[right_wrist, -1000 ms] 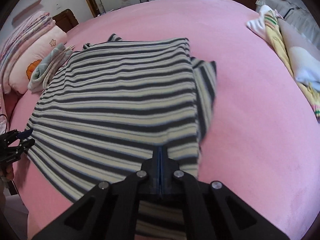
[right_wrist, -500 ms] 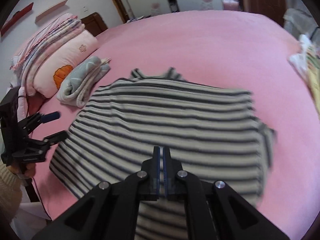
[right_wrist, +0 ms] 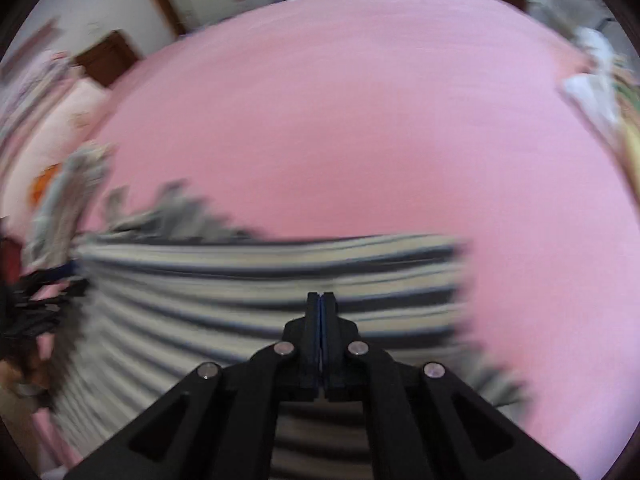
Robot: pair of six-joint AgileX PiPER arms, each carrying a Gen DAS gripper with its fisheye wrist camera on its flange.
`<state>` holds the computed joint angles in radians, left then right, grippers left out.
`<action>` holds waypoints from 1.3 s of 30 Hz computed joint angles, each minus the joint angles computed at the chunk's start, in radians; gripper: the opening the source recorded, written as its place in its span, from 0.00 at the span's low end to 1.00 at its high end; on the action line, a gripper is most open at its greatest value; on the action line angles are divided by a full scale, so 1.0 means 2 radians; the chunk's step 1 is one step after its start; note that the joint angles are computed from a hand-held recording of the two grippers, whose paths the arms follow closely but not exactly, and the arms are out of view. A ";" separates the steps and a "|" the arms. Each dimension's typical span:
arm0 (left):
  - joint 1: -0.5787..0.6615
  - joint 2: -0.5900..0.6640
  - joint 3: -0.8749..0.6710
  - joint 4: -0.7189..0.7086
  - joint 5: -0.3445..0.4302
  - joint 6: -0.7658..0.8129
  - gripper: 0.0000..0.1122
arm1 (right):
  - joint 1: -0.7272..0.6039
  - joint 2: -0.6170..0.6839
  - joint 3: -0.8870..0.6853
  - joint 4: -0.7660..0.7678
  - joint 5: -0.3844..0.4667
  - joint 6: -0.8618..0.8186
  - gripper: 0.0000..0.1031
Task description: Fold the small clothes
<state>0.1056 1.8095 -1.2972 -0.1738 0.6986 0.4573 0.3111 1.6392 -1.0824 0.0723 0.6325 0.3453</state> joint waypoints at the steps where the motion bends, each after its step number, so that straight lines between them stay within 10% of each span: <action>1: 0.004 0.007 -0.009 -0.003 0.005 0.001 0.55 | -0.023 -0.005 0.011 0.046 -0.008 -0.045 0.00; 23: -0.006 -0.059 0.015 0.034 0.019 -0.047 0.55 | 0.054 -0.051 -0.025 -0.078 0.063 0.075 0.00; 35: 0.033 -0.206 -0.018 -0.021 0.166 -0.008 0.71 | 0.224 -0.122 -0.118 -0.160 0.226 0.181 0.03; 39: 0.082 -0.248 -0.033 -0.064 0.236 0.018 0.72 | 0.307 -0.139 -0.149 -0.198 0.281 0.233 0.18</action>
